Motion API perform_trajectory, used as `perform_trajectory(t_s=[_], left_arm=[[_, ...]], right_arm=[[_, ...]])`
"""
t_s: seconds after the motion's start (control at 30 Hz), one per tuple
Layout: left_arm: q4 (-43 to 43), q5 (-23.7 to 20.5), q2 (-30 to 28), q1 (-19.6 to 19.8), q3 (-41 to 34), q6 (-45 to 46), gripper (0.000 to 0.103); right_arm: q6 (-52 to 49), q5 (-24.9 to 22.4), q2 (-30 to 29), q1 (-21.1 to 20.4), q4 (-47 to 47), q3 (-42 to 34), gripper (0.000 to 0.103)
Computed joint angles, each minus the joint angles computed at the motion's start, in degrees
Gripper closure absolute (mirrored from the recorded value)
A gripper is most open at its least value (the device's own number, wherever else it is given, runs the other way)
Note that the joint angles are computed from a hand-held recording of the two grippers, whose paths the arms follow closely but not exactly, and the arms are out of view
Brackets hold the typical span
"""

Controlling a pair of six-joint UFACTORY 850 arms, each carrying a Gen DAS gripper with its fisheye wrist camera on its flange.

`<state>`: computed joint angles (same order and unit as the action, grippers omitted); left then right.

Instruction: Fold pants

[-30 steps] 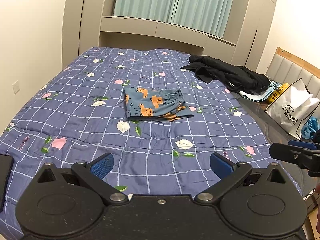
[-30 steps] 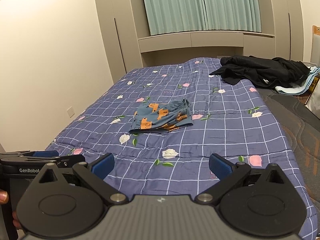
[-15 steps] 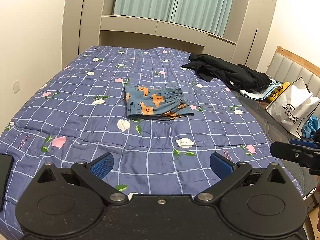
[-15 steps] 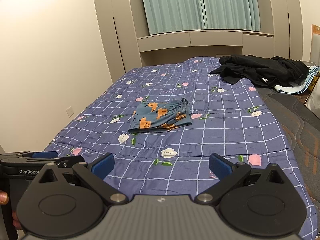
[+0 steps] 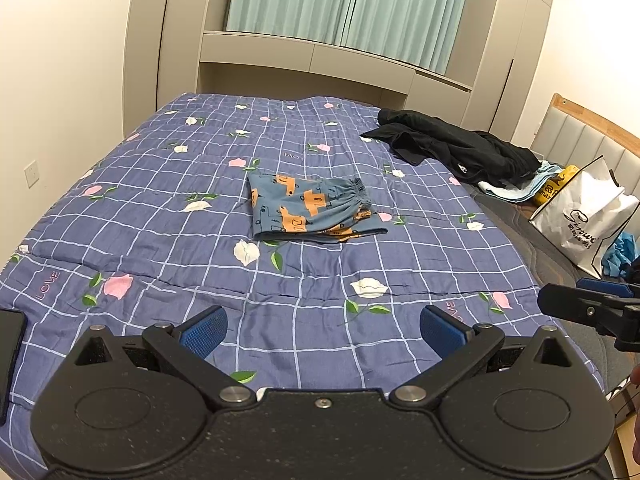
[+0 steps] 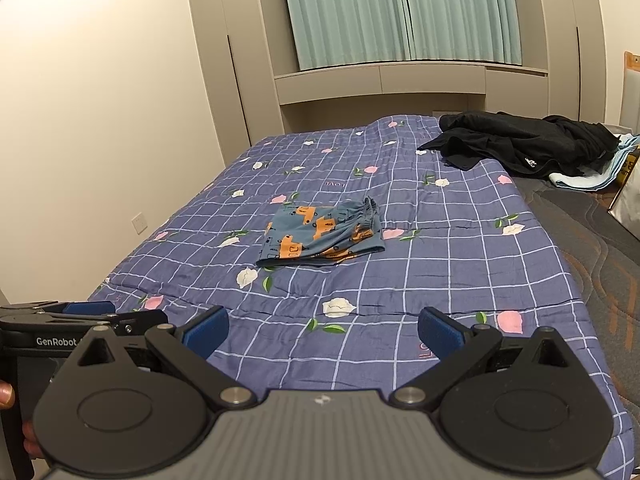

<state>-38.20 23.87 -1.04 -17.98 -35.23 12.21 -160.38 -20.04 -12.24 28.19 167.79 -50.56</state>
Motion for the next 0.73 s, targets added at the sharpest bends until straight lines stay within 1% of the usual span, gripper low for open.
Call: perform_trajectory(t_s=[0.27,0.37,0.47,0.53,0.6,0.67,0.73], left_arm=[[-0.09,0.01,0.16,-0.01,-0.02,-0.07,0.001],[0.47,-0.16,0.31,0.27,0.06,-1.45,0.001],[0.61,0.84,0.51,0.1,0.52,-2.12,0.001],[0.03,2.88,0.69,-0.43,1.16,-1.84,0.001],[2.79,3.45,0.72,-0.25,1.51,-4.22,0.001],[8.62,4.22,0.61,0.58,1.95,-10.16,0.001],[12.84,5.1,-0.48,1.33,1.76,-14.24,0.001]], right_arm=[[-0.44,-0.09,0.04,0.01,0.46,-0.02,0.0],[-0.7,-0.08,0.09,0.1,0.68,-0.07,0.0],[-1.17,-0.05,0.07,0.2,1.09,-0.13,0.0],[-1.28,0.01,0.0,0.22,1.11,-0.24,0.0],[-1.22,-0.04,-0.06,0.22,1.17,-0.28,0.0],[-1.11,-0.07,-0.25,0.13,1.19,-0.38,0.0],[-0.62,0.04,-0.71,-0.02,0.77,-0.67,0.0]])
